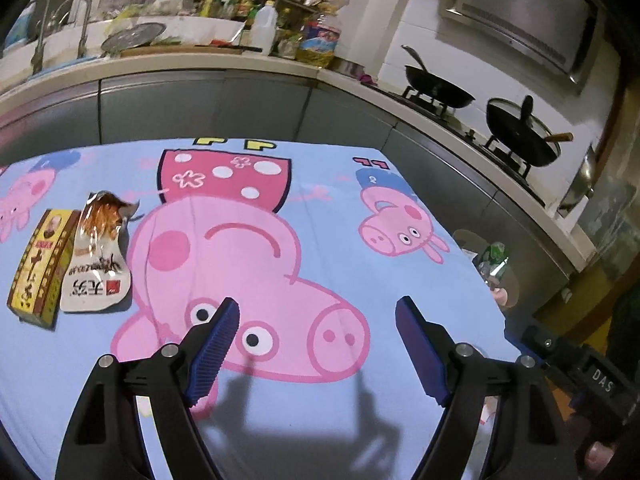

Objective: Collect trash
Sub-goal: 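Move both open tools toward the yellow spice box and orange snack bag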

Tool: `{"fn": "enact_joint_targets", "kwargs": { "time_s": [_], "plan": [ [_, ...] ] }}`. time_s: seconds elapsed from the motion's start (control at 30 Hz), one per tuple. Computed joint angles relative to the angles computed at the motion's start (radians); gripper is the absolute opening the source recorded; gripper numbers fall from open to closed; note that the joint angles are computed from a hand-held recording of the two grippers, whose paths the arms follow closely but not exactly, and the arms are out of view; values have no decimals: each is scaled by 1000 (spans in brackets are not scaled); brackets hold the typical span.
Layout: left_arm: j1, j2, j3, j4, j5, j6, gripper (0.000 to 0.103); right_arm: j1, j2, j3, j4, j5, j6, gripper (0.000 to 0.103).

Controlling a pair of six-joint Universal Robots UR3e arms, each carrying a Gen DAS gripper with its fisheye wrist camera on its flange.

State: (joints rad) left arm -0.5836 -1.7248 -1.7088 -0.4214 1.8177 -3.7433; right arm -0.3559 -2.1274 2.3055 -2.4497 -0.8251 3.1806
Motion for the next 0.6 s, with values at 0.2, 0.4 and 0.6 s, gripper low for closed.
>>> {"fn": "enact_joint_targets", "kwargs": {
  "time_s": [0.2,0.4,0.6],
  "plan": [
    [-4,5,-13,-23,54,22,85,54,98,-17,-65,-22,17,52],
    [13,32,-66,2,47,30,96,102,177,-38,-128,-42,44,52],
    [-23,46,-69,2,197,132,96,167,256,-89,-164,-70,52,52]
  ]
}}
